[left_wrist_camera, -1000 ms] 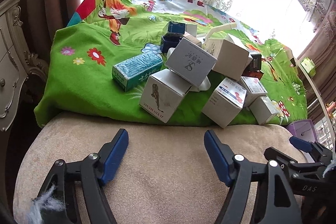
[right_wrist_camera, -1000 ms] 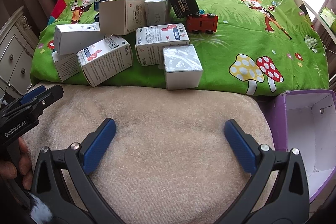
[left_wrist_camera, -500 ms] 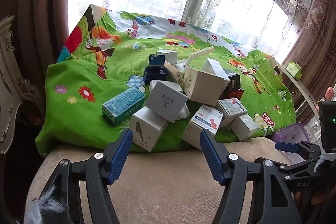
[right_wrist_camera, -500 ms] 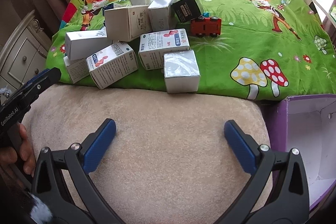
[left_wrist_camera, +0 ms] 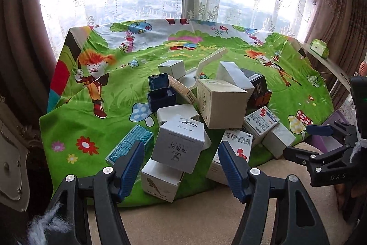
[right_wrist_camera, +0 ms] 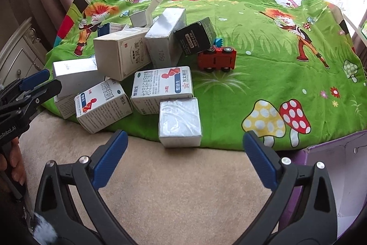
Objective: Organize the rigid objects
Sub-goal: 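Grasp the silver-wrapped box with the right tool while the left tool grasps the white S-logo box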
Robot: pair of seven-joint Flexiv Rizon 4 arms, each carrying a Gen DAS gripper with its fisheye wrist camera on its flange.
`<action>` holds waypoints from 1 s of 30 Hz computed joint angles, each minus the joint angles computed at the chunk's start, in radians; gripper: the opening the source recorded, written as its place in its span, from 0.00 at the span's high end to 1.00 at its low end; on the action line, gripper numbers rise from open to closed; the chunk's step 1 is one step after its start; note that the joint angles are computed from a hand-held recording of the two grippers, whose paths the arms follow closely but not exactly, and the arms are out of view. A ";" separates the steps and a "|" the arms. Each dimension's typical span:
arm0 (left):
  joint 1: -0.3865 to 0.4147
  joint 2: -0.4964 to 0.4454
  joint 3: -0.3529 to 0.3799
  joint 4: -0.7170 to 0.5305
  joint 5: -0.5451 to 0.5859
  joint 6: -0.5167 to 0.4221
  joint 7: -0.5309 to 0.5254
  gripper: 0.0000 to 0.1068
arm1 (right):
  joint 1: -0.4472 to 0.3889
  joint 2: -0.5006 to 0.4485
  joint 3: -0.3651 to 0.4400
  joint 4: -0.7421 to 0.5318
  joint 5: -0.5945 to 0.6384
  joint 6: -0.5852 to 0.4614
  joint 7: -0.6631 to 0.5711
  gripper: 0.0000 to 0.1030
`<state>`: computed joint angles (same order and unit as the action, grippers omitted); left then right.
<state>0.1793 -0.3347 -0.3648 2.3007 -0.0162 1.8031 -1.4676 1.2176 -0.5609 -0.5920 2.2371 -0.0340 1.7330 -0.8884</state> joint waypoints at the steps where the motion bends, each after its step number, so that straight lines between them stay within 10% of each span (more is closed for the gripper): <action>1: 0.001 -0.003 -0.001 -0.004 0.002 -0.005 0.005 0.37 | -0.006 -0.002 0.004 -0.005 -0.003 -0.004 -0.002 0.06; 11: -0.033 -0.021 0.024 -0.030 -0.027 -0.042 0.051 0.56 | -0.096 -0.009 0.077 -0.052 -0.070 -0.049 0.022 0.28; 16: -0.036 -0.012 0.023 -0.018 -0.046 -0.038 0.062 0.57 | -0.146 -0.004 0.126 -0.055 -0.111 -0.051 0.033 0.57; 30: -0.045 0.085 0.046 0.062 -0.048 0.009 -0.033 0.58 | -0.055 0.009 0.070 0.001 -0.007 0.047 -0.042 0.57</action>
